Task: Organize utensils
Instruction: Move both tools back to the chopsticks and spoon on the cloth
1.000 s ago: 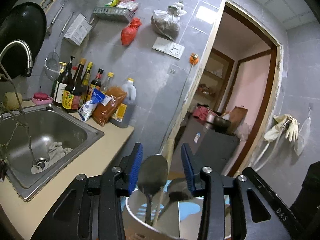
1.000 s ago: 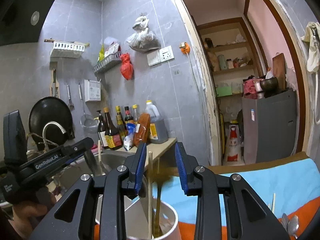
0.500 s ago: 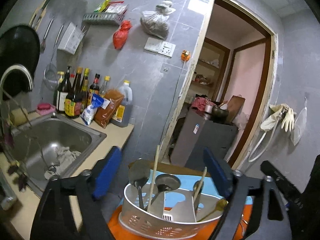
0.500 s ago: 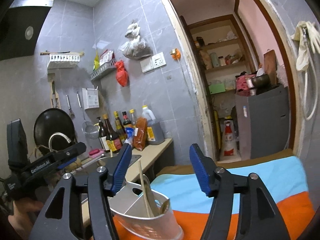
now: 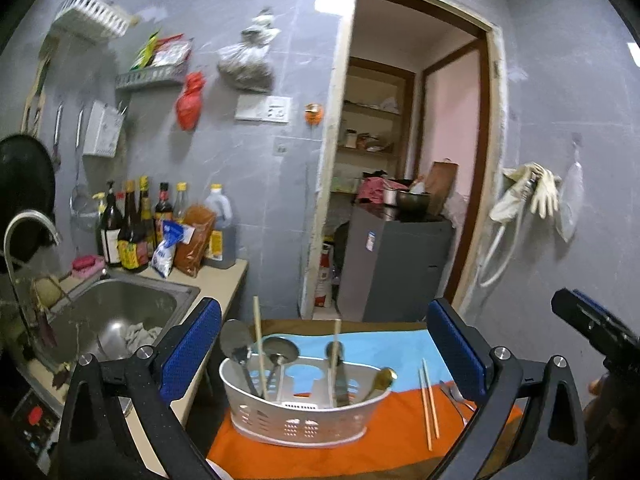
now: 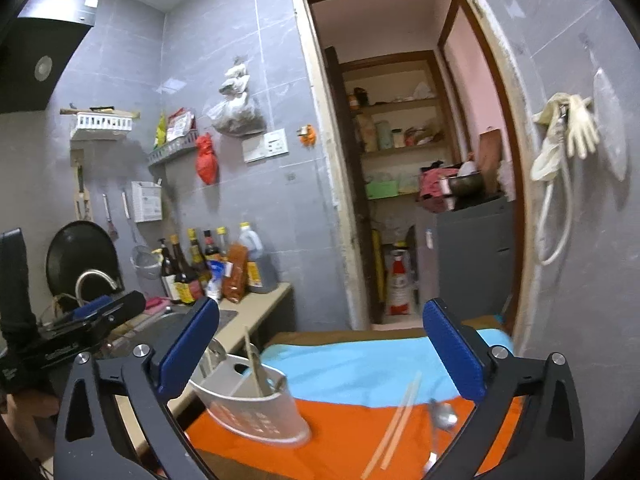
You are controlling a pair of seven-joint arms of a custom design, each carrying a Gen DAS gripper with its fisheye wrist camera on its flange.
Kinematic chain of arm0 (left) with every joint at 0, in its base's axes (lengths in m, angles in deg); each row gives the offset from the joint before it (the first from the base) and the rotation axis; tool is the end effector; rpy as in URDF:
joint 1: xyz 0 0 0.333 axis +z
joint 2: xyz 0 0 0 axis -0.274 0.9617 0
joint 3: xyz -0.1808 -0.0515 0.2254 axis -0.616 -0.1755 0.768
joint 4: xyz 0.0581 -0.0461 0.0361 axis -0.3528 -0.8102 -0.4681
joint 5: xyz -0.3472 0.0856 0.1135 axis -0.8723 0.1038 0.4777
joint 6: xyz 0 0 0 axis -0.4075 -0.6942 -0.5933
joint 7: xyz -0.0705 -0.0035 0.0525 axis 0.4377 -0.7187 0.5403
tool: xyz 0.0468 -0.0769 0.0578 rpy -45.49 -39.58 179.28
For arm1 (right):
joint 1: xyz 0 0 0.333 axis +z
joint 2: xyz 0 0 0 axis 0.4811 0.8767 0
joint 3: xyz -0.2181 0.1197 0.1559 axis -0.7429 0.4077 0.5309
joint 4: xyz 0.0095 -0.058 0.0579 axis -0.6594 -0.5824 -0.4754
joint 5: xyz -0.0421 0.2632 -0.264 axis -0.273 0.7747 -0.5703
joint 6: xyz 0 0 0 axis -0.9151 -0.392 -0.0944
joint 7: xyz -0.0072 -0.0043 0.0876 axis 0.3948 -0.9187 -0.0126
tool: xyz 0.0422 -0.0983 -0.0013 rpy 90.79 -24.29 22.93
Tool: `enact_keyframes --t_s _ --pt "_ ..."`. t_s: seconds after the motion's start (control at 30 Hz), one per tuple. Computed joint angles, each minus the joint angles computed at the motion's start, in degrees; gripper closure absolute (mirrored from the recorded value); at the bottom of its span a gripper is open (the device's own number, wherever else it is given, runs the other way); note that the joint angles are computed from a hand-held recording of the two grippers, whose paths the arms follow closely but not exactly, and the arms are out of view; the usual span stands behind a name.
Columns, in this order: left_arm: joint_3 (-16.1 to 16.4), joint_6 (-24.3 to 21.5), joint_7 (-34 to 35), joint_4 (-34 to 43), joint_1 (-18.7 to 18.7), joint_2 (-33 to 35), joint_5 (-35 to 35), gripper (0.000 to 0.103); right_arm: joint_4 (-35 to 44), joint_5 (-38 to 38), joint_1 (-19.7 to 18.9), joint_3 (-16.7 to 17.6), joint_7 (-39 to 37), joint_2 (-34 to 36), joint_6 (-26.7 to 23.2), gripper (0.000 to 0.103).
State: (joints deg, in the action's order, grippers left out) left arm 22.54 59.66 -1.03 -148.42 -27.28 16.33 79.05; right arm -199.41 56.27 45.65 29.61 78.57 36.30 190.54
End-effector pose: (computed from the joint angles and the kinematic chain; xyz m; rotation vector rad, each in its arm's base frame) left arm 0.3726 -0.3049 0.6318 -1.5833 1.1594 -1.0532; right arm 0.4739 0.0630 0.6299 -1.5467 0.8991 -0.5376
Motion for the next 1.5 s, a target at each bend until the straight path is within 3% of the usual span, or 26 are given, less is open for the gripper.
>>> enact_keyframes --t_s 0.3,0.6,1.07,1.5 --pt "-1.8 0.1 1.4 2.4 -2.2 3.0 0.2 0.002 -5.0 -3.2 -0.7 -1.2 1.4 -5.8 4.5 0.0" --pt "-1.4 -0.8 1.2 7.3 -5.9 10.6 1.3 0.002 -6.2 -4.3 -1.6 -3.6 -0.5 -5.9 5.9 0.0" --pt "4.0 -1.8 5.3 17.6 -13.9 25.6 -1.2 0.002 -1.0 -7.1 -8.1 -5.9 -2.1 5.2 -0.4 0.0" --pt "9.9 -1.4 8.3 27.7 -18.8 38.5 -4.9 0.003 5.4 -14.7 -15.9 -2.9 -0.4 18.5 -8.3 0.002"
